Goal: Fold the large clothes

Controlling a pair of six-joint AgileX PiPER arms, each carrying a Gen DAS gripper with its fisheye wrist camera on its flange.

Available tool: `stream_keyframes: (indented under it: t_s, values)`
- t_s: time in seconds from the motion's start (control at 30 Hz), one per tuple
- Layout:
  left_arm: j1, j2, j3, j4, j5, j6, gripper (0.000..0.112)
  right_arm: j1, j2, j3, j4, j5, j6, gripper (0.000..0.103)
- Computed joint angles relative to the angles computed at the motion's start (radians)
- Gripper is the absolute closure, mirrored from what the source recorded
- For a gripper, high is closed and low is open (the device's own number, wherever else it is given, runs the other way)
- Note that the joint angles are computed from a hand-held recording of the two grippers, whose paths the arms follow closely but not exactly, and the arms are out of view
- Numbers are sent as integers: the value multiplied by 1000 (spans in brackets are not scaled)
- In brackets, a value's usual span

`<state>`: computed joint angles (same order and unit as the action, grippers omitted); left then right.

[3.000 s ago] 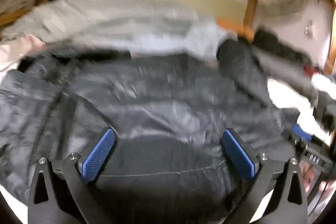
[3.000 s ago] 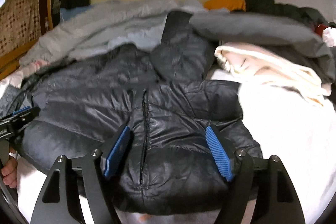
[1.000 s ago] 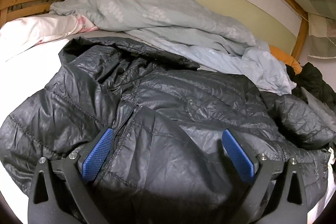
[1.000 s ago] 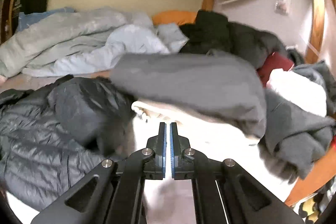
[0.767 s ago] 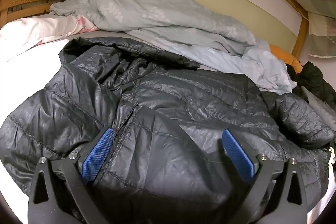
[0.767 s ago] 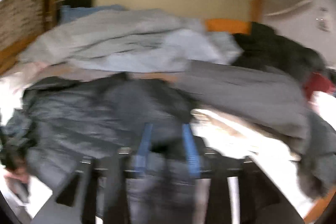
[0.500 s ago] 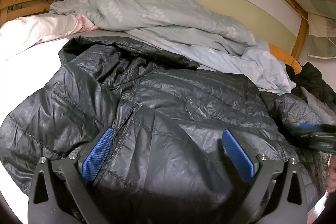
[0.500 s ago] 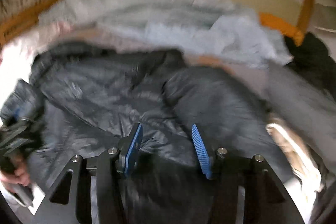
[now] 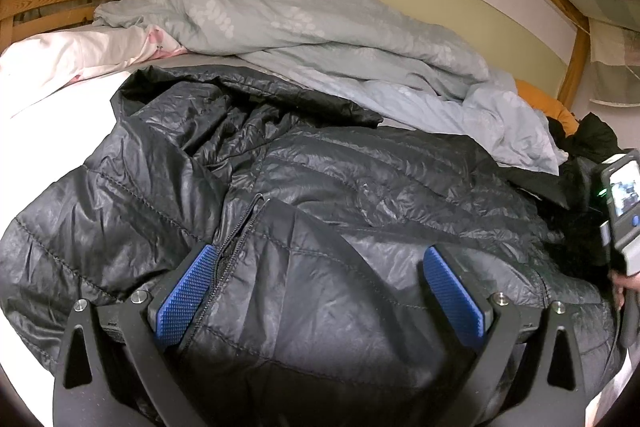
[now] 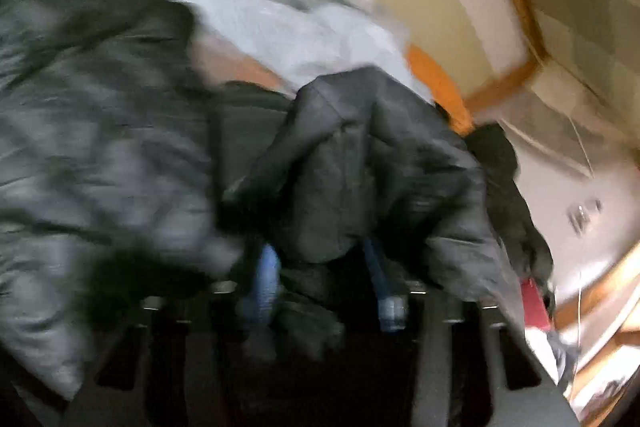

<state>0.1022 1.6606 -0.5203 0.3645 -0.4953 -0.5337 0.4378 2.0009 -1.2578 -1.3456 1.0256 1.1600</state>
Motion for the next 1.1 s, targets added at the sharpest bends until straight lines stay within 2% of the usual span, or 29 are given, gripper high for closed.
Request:
stream_keyframes:
  t_s: [0.07,0.2,0.3,0.4,0.43,0.5,0.57,0.6,0.63,0.67,0.73,0.77,0.83,0.87,0.9,0.93,0.97,1.03,1.1]
  values:
    - [5,-1,1,13,-2,-8,10,-38,-80,65,-19,-71,91,98]
    - [14,2,1,40,-11,-27,10,3,-261,269,-184,-49,330,98]
    - [9,1,0,30,-5,-20,10,-6,-437,397,-275,-107,479,98]
    - [7,0,-1,25,-2,-18,10,28,-581,458,-296,-100,493,99]
    - [7,-1,-1,24,0,-16,10,19,-648,473,-298,-141,484,99]
    - [10,-1,1,29,0,-16,10,5,-752,478,-231,-235,414,99]
    - [14,1,-1,46,-3,-29,10,-50,-872,464,-77,-390,285,99]
    - [22,2,0,76,-11,-48,10,-61,-895,452,-13,-421,227,99]
    - [41,2,7,147,-39,-91,10,-92,-916,438,87,-483,135,99]
    - [59,0,22,207,-84,-119,10,-104,-916,424,150,-505,81,99]
    - [123,-24,75,353,-221,-141,10,-145,-915,417,270,-570,-1,99]
    - [139,-47,108,379,-276,-120,10,-159,-909,424,286,-598,-5,99]
    - [138,-105,162,410,-329,-82,10,-180,-885,446,217,-623,76,99]
    - [126,-130,171,439,-326,-91,10,-184,-868,450,212,-634,94,99]
    - [118,-143,161,499,-310,-137,10,-221,-869,468,246,-685,77,99]
    - [94,-150,148,529,-280,-175,10,-272,-867,489,320,-757,42,99]
    - [65,-167,142,520,-240,-185,10,-293,-871,495,420,-789,-34,99]
    - [-4,-221,152,432,-172,-129,10,-360,-865,527,566,-877,-159,99]
    - [-80,-292,168,304,-98,-44,10,-383,-863,538,552,-892,-182,99]
